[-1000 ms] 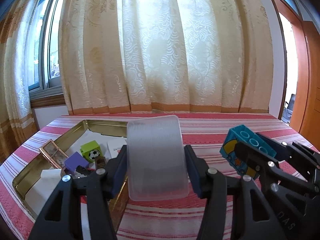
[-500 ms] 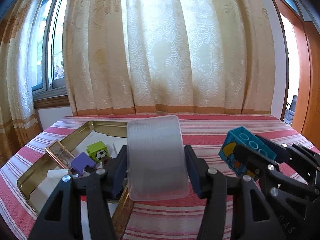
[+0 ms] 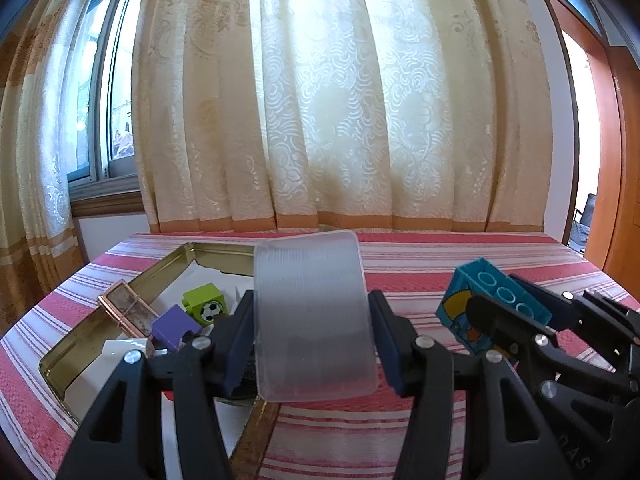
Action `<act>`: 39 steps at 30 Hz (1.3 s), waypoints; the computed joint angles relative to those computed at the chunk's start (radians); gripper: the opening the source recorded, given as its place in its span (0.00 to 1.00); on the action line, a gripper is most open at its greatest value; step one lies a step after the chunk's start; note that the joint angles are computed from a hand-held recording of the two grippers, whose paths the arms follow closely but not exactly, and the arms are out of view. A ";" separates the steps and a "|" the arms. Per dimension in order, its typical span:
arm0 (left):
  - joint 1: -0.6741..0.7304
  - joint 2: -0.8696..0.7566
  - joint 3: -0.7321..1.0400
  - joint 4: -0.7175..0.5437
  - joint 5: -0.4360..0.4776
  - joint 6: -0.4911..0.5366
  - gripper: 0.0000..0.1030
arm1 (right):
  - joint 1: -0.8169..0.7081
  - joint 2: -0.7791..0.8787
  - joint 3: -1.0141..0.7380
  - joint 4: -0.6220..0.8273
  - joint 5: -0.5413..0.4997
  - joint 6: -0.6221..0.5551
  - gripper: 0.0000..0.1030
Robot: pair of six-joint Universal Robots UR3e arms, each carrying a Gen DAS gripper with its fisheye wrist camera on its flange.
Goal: Organize rigid objects
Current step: 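Carry the clear plastic box and teal brick toward the gold tray with both grippers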
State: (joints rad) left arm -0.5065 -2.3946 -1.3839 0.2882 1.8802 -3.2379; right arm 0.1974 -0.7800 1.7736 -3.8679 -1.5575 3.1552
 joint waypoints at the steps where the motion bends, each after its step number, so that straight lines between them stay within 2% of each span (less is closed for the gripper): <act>1: 0.001 0.001 -0.002 0.002 0.000 -0.001 0.53 | 0.001 0.001 -0.006 0.005 0.000 0.000 0.33; 18: 0.024 0.020 -0.052 0.056 0.007 0.002 0.53 | 0.014 0.005 -0.027 0.033 0.010 -0.008 0.33; 39: 0.080 0.065 -0.158 0.140 -0.009 -0.021 0.53 | 0.068 0.049 -0.158 0.144 -0.010 -0.026 0.33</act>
State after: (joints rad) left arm -0.4262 -2.3296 -1.5421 0.4281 1.8712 -3.2589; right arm 0.2655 -0.7314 1.6152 -3.7236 -1.5672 3.1287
